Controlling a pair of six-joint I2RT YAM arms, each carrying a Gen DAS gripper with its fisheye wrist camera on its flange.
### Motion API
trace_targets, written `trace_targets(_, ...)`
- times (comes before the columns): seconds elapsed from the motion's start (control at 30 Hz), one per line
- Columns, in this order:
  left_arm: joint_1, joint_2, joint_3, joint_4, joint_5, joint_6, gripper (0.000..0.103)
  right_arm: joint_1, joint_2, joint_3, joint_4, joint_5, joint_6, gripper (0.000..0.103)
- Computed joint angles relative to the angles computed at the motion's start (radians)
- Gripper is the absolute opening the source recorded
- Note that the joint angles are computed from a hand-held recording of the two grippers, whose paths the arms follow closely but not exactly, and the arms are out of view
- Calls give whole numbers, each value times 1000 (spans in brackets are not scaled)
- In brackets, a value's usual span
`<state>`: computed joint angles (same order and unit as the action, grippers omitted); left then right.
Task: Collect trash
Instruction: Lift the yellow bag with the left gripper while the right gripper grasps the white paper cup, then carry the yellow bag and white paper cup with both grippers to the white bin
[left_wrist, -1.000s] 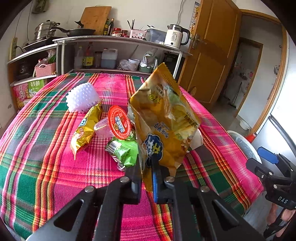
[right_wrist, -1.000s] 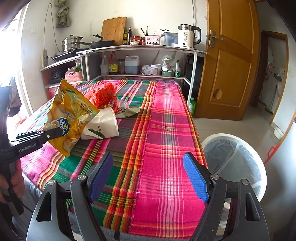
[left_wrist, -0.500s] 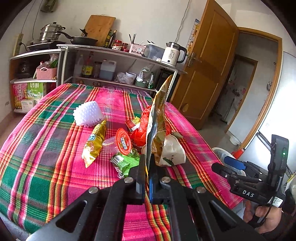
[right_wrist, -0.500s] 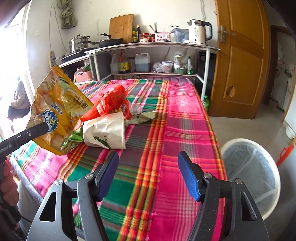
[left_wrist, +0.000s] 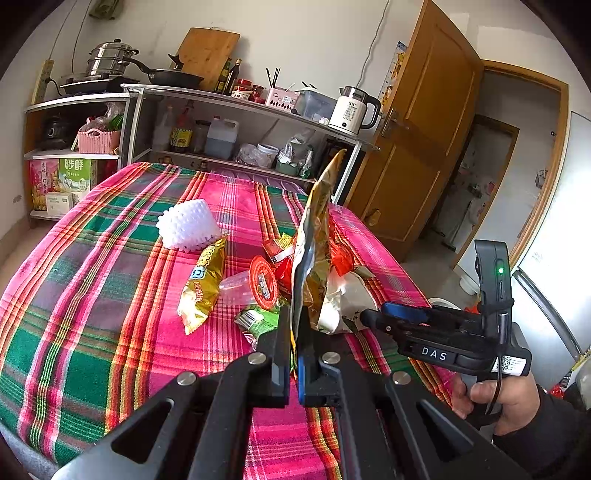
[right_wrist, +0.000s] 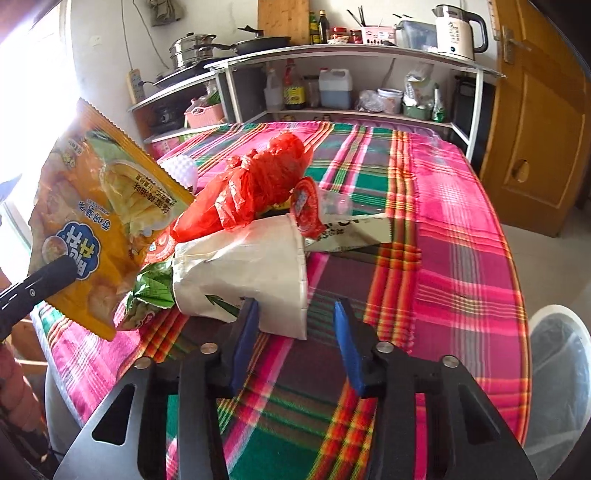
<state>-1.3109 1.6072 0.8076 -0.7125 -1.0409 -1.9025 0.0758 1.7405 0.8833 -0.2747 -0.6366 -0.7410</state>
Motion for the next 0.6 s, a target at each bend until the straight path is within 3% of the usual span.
trace_targets(0.03, 2, -1, -4, 8, 2, 3, 2, 5, 3, 3, -2, 0, -2, 28)
trace_targets(0.17, 12, -5, -22, 49, 9, 25, 2, 3, 1, 3, -15, -3, -14, 18)
trace_targets(0.23, 13, -3, -23, 57, 10, 32, 2, -1, -1, 3, -12, 1, -11, 4)
trace_targets(0.6, -9, 22, 25, -30, 5, -30, 2, -58, -19, 11, -87, -53, -64, 2)
